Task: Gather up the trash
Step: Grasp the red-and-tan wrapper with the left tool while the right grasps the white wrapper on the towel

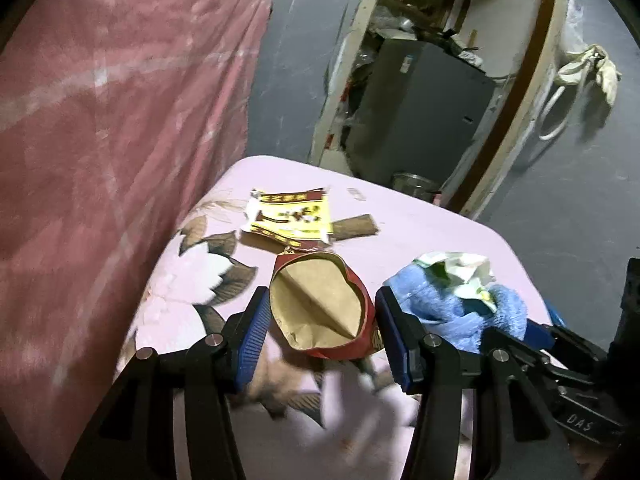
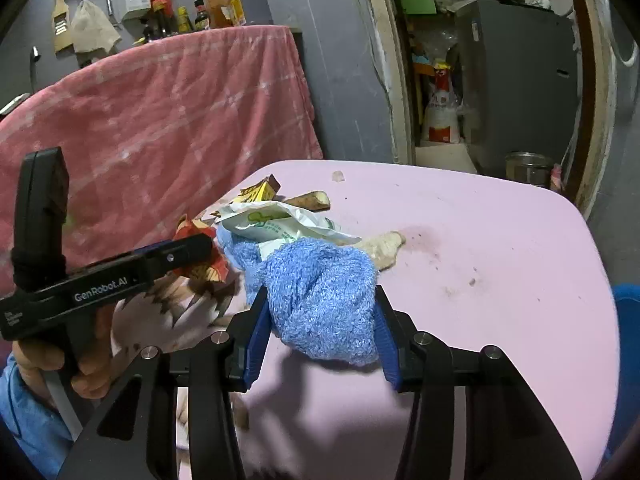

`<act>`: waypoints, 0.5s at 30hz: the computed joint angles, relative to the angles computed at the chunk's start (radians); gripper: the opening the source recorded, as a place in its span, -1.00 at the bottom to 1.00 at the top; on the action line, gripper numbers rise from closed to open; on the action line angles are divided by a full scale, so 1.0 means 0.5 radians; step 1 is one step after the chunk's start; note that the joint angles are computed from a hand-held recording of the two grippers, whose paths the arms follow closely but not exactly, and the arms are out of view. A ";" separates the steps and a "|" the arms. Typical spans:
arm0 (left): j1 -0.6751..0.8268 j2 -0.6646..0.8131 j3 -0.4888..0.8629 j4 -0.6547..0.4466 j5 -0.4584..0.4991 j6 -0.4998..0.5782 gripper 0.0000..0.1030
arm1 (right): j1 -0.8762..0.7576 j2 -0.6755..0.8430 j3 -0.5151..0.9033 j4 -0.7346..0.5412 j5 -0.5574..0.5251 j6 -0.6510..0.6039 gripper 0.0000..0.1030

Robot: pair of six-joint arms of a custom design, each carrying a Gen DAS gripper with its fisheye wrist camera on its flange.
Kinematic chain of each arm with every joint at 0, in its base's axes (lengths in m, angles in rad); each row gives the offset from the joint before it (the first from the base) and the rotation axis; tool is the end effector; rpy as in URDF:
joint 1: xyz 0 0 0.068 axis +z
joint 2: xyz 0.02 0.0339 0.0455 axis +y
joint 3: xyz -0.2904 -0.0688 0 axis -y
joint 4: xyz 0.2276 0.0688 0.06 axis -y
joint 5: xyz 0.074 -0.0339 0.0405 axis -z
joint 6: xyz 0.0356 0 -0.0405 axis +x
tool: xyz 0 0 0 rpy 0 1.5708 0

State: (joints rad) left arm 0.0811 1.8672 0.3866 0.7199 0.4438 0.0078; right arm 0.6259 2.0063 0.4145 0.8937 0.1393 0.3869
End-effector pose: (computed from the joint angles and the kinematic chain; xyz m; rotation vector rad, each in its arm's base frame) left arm 0.2623 0.0060 0.0968 0.1366 2.2820 -0.4695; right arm 0.2310 0.1609 0.0778 -0.1989 2.2805 0.3779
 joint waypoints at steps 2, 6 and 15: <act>-0.021 -0.059 -0.062 0.019 0.007 -0.011 -0.08 | 0.025 -0.050 -0.083 0.043 0.029 0.026 -0.13; -0.151 -0.154 -0.135 0.036 -0.058 -0.072 -0.08 | 0.094 -0.162 -0.236 0.079 0.158 0.047 -0.13; -0.367 -0.088 -0.306 0.295 -0.152 -0.193 -0.08 | 0.164 -0.331 -0.518 0.168 0.395 0.131 -0.12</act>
State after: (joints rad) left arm -0.1022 1.8231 0.2335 0.8671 0.3679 -0.0888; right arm 0.7079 1.8409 0.1553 0.9779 0.3366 0.4522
